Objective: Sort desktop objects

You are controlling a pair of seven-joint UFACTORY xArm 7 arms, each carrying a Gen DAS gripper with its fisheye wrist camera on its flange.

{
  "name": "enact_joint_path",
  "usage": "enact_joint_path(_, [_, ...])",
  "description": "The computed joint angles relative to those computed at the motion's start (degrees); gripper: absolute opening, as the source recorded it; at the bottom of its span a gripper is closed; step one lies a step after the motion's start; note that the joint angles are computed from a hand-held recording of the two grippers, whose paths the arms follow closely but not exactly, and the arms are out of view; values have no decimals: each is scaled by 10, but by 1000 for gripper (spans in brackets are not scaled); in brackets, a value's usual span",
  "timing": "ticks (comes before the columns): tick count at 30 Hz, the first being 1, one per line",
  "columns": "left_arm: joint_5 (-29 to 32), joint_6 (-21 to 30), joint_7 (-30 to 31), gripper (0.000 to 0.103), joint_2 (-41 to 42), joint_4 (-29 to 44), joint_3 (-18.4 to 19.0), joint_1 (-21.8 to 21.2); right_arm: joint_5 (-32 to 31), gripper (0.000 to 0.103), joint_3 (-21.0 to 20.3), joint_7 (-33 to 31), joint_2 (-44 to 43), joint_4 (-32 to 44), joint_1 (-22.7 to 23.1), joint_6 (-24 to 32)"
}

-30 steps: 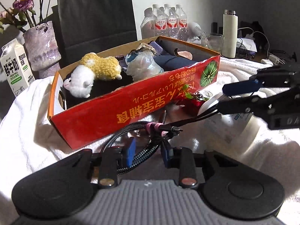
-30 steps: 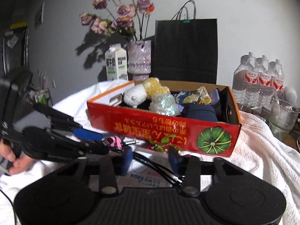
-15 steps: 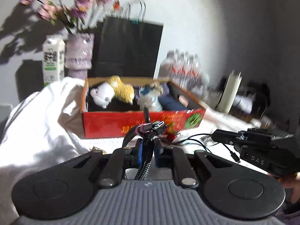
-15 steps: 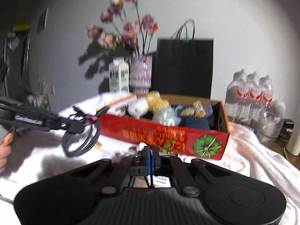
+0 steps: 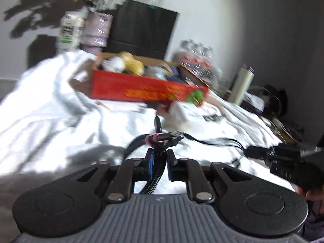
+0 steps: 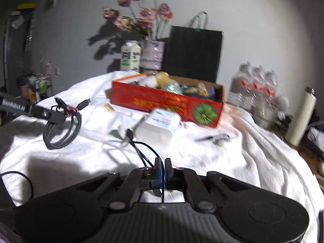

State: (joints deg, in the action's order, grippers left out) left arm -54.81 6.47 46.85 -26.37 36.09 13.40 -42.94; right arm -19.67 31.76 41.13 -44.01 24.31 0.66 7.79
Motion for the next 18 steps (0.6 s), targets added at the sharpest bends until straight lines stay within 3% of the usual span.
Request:
enact_joint_path(2, [-21,-17,22,15,23,9,9,-27,8,16,-18,-1,1,-7,15,-24])
enact_joint_path(5, [-54,-44,33,15,49,22,13,-45,16,36,-27,-19,33,8,7,-95])
enact_joint_path(8, [-106,-53,59,15,45,35,36,-62,20,39,-1,-52,122,74,-46,-146])
enact_joint_path(9, [-124,-60,73,14,40,39,44,-66,27,38,-5,-64,172,108,-47,-149])
enact_joint_path(11, [-144,-72,86,13,36,47,51,-61,35,38,-51,-85,282,188,-3,-137])
enact_joint_path(13, [-150,-64,77,13,38,56,58,-43,-53,38,-66,-30,377,285,3,-89])
enact_joint_path(15, [-168,-45,87,13,47,69,67,-29,-151,38,-31,37,469,402,-16,29])
enact_joint_path(17, [-193,-46,114,14,61,82,74,-31,-181,38,41,22,558,504,-54,141])
enact_joint_path(18, [-183,-55,102,15,69,84,56,-11,-169,38,41,-1,590,544,-40,189])
